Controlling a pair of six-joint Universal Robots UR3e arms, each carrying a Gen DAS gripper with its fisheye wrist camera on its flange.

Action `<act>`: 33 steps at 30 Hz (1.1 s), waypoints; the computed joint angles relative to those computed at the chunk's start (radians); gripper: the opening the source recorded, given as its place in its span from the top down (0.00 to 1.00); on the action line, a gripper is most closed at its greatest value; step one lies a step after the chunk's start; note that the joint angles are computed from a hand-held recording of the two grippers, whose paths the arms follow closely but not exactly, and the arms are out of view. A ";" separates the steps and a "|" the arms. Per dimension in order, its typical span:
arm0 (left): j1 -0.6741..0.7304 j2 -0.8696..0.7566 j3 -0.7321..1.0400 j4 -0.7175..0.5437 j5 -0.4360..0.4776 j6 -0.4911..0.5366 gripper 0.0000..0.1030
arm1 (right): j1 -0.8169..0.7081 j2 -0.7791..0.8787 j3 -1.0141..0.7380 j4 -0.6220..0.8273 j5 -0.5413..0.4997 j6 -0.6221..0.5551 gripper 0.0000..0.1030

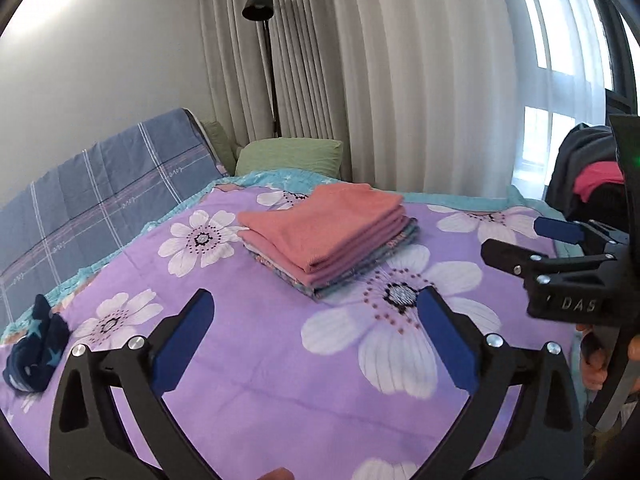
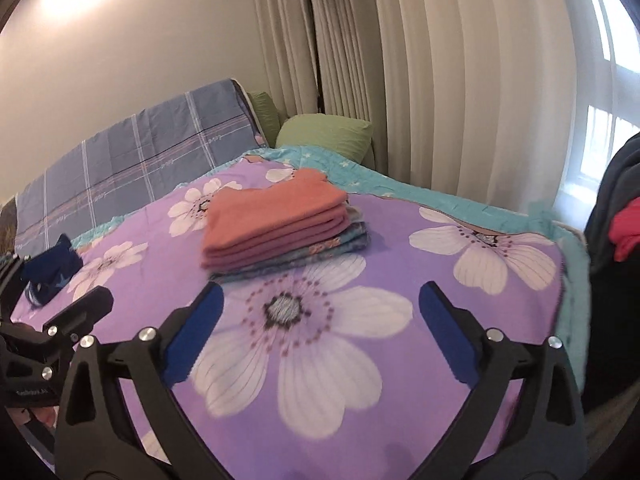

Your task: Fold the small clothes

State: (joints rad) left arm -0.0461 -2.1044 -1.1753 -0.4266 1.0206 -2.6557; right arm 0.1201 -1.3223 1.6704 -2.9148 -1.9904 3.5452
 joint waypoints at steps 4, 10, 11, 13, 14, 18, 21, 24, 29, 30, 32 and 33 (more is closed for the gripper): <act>0.039 0.121 -0.174 0.091 -0.033 -0.004 0.01 | 0.097 -0.020 -0.015 0.029 -0.148 0.011 0.02; 0.086 0.241 -0.313 0.118 -0.059 0.006 0.01 | 0.161 -0.056 -0.034 0.114 -0.214 0.086 0.02; 0.097 0.258 -0.332 0.118 -0.068 0.007 0.01 | 0.166 -0.063 -0.033 0.134 -0.212 0.095 0.02; 0.123 0.293 -0.364 0.103 -0.094 0.006 0.01 | 0.188 -0.066 -0.044 0.175 -0.225 0.110 0.02; 0.137 0.307 -0.375 0.090 -0.108 0.005 0.01 | 0.201 -0.065 -0.047 0.184 -0.239 0.113 0.02; 0.176 0.350 -0.423 0.075 -0.138 0.007 0.01 | 0.252 -0.052 -0.072 0.220 -0.293 0.124 0.02; 0.188 0.375 -0.467 0.089 -0.137 0.021 0.01 | 0.276 -0.052 -0.079 0.226 -0.302 0.131 0.02; 0.192 0.388 -0.497 0.093 -0.134 0.042 0.01 | 0.297 -0.042 -0.095 0.240 -0.325 0.128 0.02; 0.193 0.395 -0.506 0.076 -0.140 0.041 0.01 | 0.297 -0.043 -0.099 0.245 -0.313 0.121 0.02; 0.193 0.396 -0.508 0.077 -0.139 0.041 0.01 | 0.296 -0.045 -0.098 0.245 -0.313 0.122 0.02; 0.193 0.397 -0.508 0.074 -0.140 0.044 0.01 | 0.292 -0.049 -0.093 0.243 -0.311 0.127 0.02; 0.191 0.397 -0.509 0.072 -0.137 0.046 0.01 | 0.288 -0.052 -0.088 0.245 -0.306 0.131 0.02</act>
State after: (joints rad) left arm 0.1447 -1.7074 -1.6839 -0.3546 0.8835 -2.6098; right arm 0.4081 -1.3746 1.5820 -2.6699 -2.2965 3.6757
